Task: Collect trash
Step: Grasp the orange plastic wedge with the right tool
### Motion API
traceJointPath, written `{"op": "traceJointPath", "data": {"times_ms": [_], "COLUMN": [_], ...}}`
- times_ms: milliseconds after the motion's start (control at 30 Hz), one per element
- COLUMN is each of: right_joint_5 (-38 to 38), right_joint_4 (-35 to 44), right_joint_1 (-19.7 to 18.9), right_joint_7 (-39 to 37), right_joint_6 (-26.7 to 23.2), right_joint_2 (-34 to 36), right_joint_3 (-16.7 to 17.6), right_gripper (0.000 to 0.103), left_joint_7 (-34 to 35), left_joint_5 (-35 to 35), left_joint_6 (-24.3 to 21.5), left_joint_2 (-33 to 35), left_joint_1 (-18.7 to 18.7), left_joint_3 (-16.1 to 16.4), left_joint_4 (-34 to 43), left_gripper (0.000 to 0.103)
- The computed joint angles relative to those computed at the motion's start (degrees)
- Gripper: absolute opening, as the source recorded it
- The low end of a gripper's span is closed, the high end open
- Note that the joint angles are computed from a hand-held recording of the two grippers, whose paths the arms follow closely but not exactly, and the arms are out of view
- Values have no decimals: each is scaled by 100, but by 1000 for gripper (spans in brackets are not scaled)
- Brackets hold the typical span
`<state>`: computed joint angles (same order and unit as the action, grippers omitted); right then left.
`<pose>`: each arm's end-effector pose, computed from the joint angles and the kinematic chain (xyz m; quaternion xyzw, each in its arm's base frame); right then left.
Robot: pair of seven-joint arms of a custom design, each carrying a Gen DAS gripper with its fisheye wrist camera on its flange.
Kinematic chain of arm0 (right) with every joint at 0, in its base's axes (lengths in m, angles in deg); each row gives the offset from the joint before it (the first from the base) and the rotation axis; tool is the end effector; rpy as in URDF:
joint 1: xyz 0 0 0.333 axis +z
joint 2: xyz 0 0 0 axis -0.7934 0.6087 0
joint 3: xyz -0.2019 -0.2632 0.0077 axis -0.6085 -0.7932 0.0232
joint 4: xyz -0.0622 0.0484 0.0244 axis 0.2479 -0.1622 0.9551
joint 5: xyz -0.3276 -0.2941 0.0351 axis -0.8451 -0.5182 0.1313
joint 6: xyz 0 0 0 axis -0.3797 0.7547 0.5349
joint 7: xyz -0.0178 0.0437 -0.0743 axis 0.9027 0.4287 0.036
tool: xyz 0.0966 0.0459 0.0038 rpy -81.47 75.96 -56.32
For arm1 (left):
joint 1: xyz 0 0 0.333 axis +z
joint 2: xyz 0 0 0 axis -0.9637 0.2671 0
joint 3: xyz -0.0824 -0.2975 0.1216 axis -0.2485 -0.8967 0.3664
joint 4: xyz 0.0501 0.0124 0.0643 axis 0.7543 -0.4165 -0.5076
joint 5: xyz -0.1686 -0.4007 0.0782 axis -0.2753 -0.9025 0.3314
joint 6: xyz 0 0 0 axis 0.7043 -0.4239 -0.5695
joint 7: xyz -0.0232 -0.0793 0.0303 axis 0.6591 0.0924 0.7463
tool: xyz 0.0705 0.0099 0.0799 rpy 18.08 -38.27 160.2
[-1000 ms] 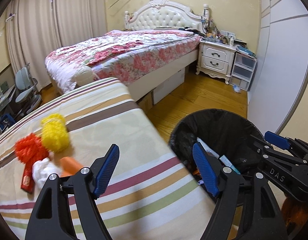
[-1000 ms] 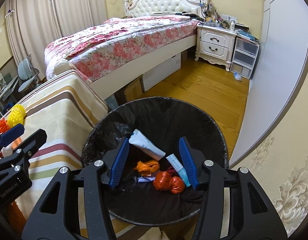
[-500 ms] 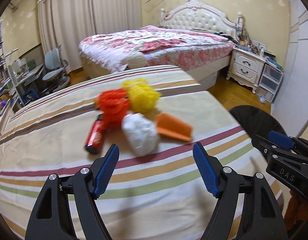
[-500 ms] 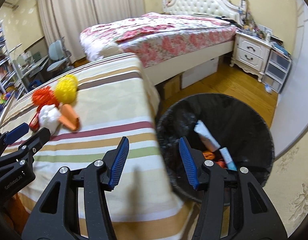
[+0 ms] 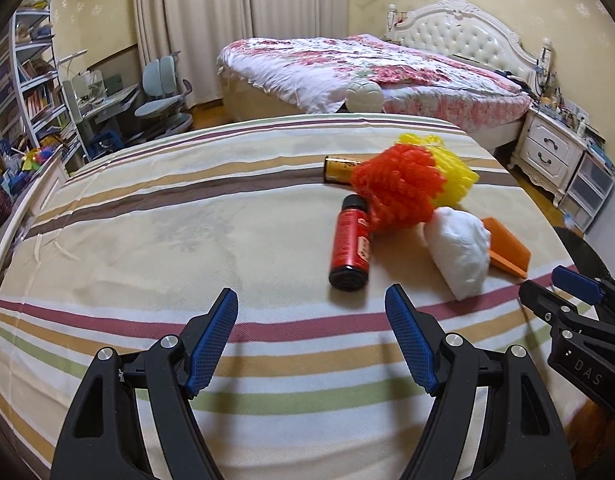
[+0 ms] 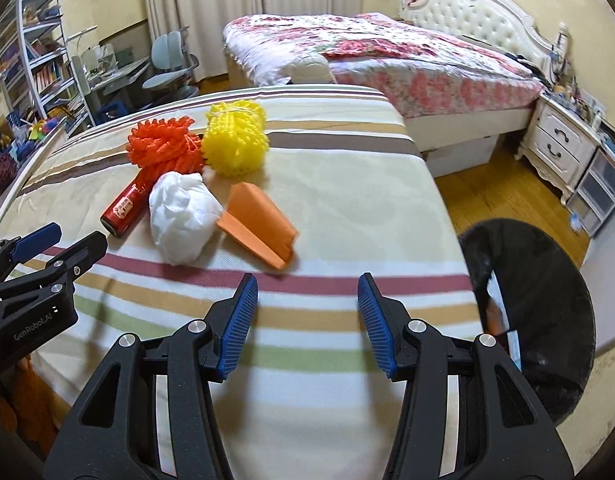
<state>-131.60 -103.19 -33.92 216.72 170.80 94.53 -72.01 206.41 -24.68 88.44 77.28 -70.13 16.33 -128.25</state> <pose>0.5649 0.2393 0.3650 -0.6004 0.7177 -0.2601 0.2384 0.6240 -0.0910 0.3794 -0.5418 0.7532 -0.2954 0.2279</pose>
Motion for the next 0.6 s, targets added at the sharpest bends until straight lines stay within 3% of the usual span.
{"op": "traceJointPath", "data": {"times_ms": [367, 467, 600], "right_joint_5": [543, 586, 704], "right_joint_4": [579, 629, 685], "right_joint_1": [168, 217, 245], "right_joint_7": [-618, -636, -706], "right_joint_6": [12, 40, 91], "right_joint_2": [472, 518, 575], "right_joint_3": [-143, -206, -264], "right_gripper": [51, 46, 32], "left_joint_7": [107, -63, -221], "left_joint_5": [-17, 159, 357], "left_joint_6": [-144, -205, -269], "left_joint_2": [213, 288, 383], "left_joint_1": [49, -15, -34], "left_joint_3": [-35, 38, 58], "left_joint_4": [284, 393, 525], "left_gripper": [74, 74, 74]}}
